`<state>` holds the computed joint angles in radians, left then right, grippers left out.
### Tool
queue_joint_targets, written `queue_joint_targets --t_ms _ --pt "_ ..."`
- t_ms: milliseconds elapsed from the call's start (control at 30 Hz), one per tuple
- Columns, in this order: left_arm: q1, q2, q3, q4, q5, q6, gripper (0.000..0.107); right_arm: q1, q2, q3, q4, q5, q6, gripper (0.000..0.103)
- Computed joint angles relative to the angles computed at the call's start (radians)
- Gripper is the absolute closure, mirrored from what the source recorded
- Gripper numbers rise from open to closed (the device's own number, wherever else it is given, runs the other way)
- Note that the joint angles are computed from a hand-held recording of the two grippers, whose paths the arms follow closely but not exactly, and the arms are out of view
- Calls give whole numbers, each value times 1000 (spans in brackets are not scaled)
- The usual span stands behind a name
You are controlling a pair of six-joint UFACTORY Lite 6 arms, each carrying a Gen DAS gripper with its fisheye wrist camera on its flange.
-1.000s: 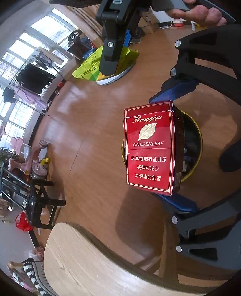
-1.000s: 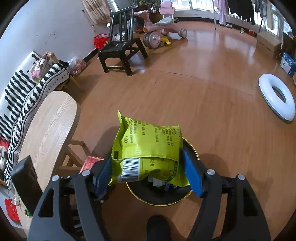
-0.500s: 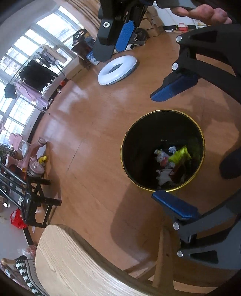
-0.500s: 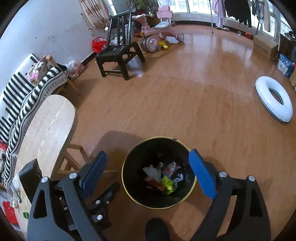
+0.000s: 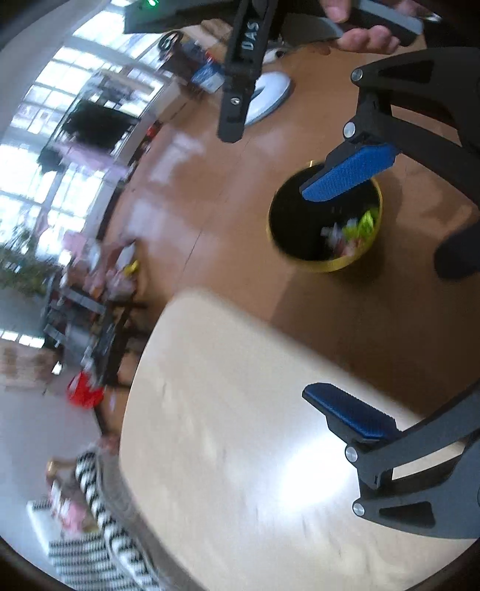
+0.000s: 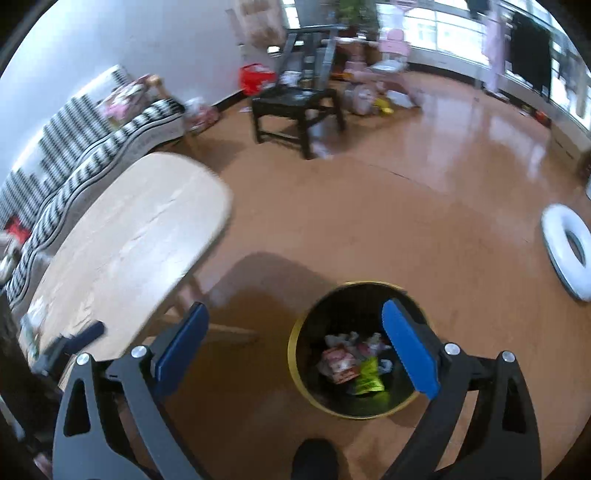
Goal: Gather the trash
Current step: 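Return both grippers to the table toward the silver card box and green car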
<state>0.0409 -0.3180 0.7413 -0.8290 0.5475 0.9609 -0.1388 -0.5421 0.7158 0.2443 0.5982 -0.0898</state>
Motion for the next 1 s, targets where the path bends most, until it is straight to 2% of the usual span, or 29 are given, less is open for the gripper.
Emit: queue_joint_targets --t_ms 167,233,300,467,533,633,833,933,1000 --pt "523 -62 49 -28 285 274 11 434 75 86 -383 -40 523 11" --pt "733 -22 109 -37 372 378 11 600 162 154 -492 -50 702 10" --pt "942 60 189 -68 463 507 11 705 242 218 -528 -65 785 10" --pt "1263 321 430 -60 553 644 11 969 540 485 -670 -55 993 10" --pt "1388 456 558 -40 568 689 11 1039 662 609 -667 -41 990 10" --pt "1485 634 757 -18 581 681 11 1137 844 812 -659 -4 968 10" --pt "1576 958 1210 29 654 516 11 1278 1189 1236 -564 96 843 10" --pt "1590 1039 1324 45 670 480 11 1323 1353 1458 -502 165 761 10" --pt "1588 1055 1342 55 665 475 11 1353 1431 1568 -487 212 726 10"
